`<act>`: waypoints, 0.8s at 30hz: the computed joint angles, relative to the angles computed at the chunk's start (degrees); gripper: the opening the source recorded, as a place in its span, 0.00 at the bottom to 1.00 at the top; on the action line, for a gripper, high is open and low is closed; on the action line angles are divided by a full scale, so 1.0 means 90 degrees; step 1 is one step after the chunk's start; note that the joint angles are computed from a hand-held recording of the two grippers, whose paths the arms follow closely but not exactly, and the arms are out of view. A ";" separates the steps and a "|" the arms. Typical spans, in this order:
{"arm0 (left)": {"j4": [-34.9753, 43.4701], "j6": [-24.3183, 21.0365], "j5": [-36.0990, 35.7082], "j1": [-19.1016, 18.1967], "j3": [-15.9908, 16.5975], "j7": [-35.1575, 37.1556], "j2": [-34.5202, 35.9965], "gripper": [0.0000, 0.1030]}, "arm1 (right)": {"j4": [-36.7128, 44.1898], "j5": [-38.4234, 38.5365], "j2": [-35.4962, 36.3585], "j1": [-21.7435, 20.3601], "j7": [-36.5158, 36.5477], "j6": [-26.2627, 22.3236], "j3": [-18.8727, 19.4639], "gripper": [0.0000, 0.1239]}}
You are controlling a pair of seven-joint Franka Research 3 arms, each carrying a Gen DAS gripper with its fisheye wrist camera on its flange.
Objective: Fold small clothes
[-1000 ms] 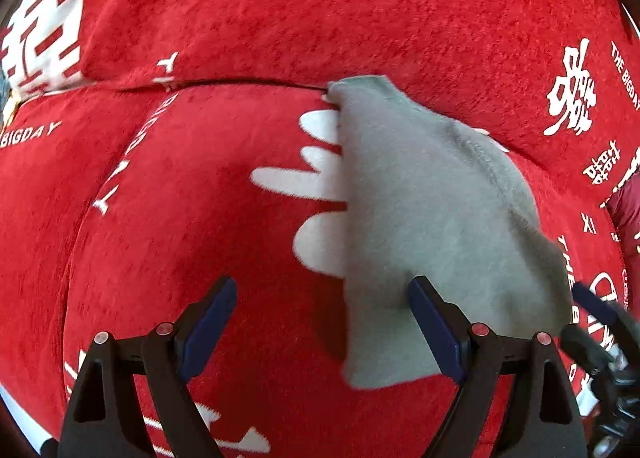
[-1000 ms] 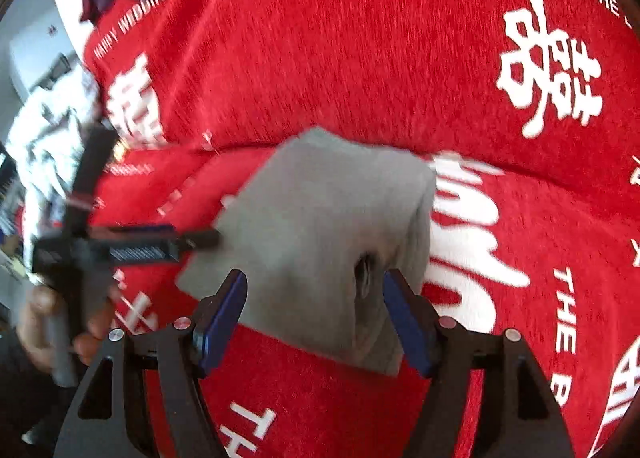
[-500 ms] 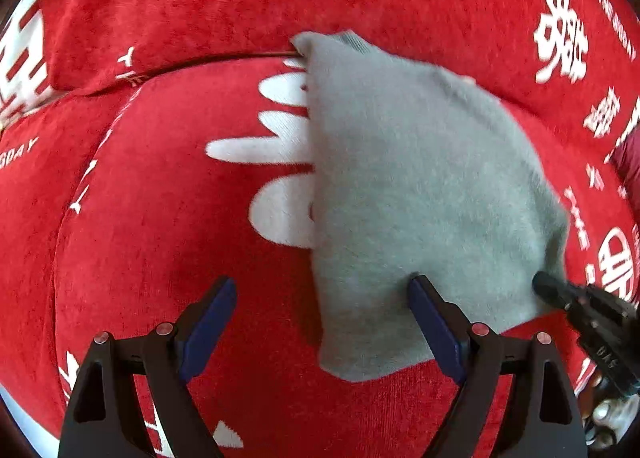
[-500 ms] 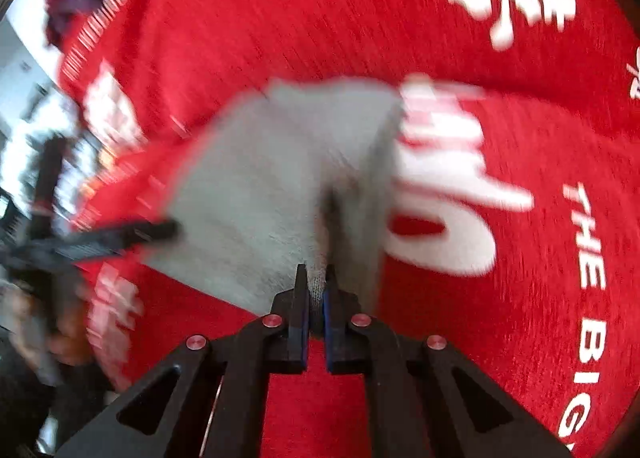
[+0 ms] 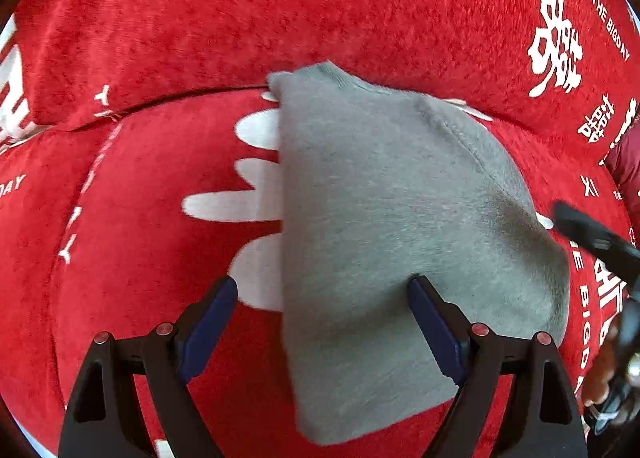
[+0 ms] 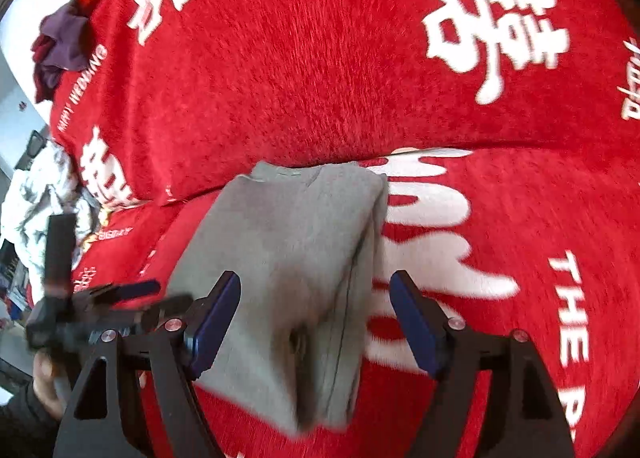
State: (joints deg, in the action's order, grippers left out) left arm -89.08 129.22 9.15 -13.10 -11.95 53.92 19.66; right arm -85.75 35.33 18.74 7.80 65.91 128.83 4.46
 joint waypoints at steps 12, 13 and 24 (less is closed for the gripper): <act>-0.0050 0.0073 0.0313 -0.0124 0.0055 -0.0235 0.0063 0.99 | -0.0055 -0.1274 0.0124 0.0410 0.0069 0.0499 -0.0063 0.20; -0.0038 0.0091 0.0390 -0.0151 0.0060 -0.0236 0.0075 0.99 | 0.0027 -0.1351 0.0210 0.0434 0.0112 0.0502 -0.0084 0.20; -0.0075 0.0196 0.0462 -0.0140 0.0057 -0.0262 -0.0005 0.99 | -0.0120 -0.1800 -0.0018 0.0569 0.0228 0.1317 -0.0164 0.05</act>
